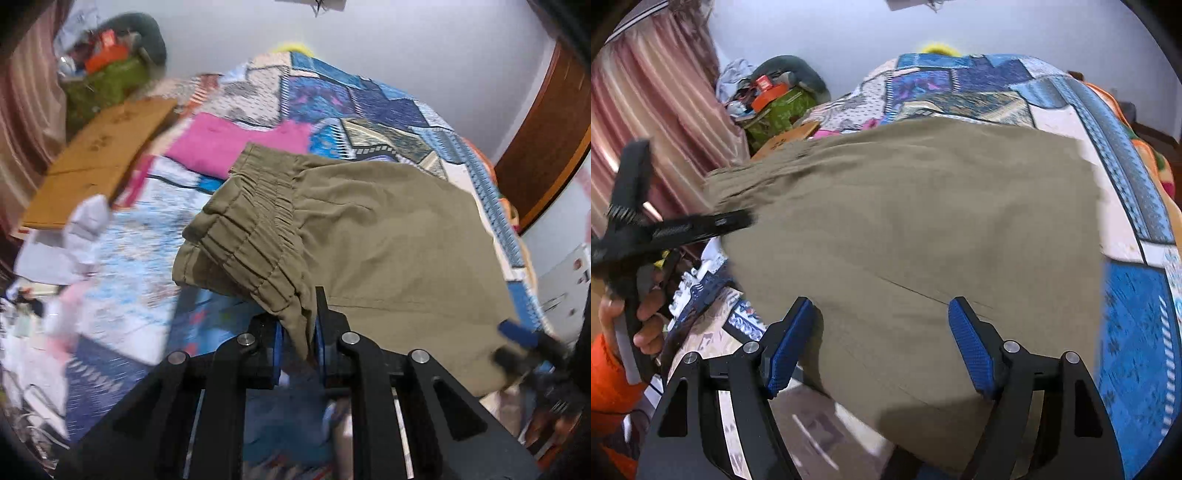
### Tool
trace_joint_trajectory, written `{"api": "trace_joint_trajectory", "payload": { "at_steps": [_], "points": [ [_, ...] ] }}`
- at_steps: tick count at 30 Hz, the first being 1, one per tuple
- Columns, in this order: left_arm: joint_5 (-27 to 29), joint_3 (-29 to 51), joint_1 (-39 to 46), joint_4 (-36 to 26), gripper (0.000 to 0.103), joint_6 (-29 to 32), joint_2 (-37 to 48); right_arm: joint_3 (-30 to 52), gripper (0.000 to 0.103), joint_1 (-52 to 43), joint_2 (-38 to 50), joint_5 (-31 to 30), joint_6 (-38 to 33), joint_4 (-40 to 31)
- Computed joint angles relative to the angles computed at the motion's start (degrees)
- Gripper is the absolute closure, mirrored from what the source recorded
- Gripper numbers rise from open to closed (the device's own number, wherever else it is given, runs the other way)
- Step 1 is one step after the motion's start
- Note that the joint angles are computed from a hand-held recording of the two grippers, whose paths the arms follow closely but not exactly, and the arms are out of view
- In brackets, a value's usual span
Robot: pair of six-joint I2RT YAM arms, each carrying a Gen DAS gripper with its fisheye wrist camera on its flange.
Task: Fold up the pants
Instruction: 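Grasp the olive pants' leg cuffs with the left tool and lift them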
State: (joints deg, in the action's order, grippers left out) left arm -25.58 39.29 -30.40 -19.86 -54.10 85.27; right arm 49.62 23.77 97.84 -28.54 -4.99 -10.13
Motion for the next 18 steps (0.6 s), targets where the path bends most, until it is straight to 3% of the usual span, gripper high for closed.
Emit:
{"api": "trace_joint_trajectory", "payload": {
  "at_steps": [2, 3, 5, 9, 14, 18],
  "points": [
    [-6.2, 0.7, -3.7, -7.1, 0.088, -3.2, -0.7, -1.4, 0.037, -1.0, -1.1, -2.9, -0.1, 0.8],
    [-8.7, 1.2, -5.1, -9.8, 0.088, -4.5, -0.6, -1.9, 0.037, -0.3, -2.1, -0.1, 0.5, 0.4],
    [-10.9, 1.3, -6.3, -12.0, 0.088, -5.6, -0.8, -3.3, 0.037, 0.9, -3.5, 4.0, 0.8, 1.1],
    [-14.7, 3.6, -8.7, -14.7, 0.089, -5.8, -0.7, -5.3, 0.037, -0.4, -5.4, 3.2, 1.6, 1.7],
    [-22.9, 10.1, -12.9, -17.6, 0.089, -1.2, 1.0, -7.9, 0.036, -2.6, -8.3, 4.5, 3.2, 2.5],
    [-24.3, 15.1, -14.2, -14.5, 0.089, 6.4, 2.6, -8.9, 0.036, -6.3, -6.4, 3.1, 4.4, 3.0]
  ]
}}
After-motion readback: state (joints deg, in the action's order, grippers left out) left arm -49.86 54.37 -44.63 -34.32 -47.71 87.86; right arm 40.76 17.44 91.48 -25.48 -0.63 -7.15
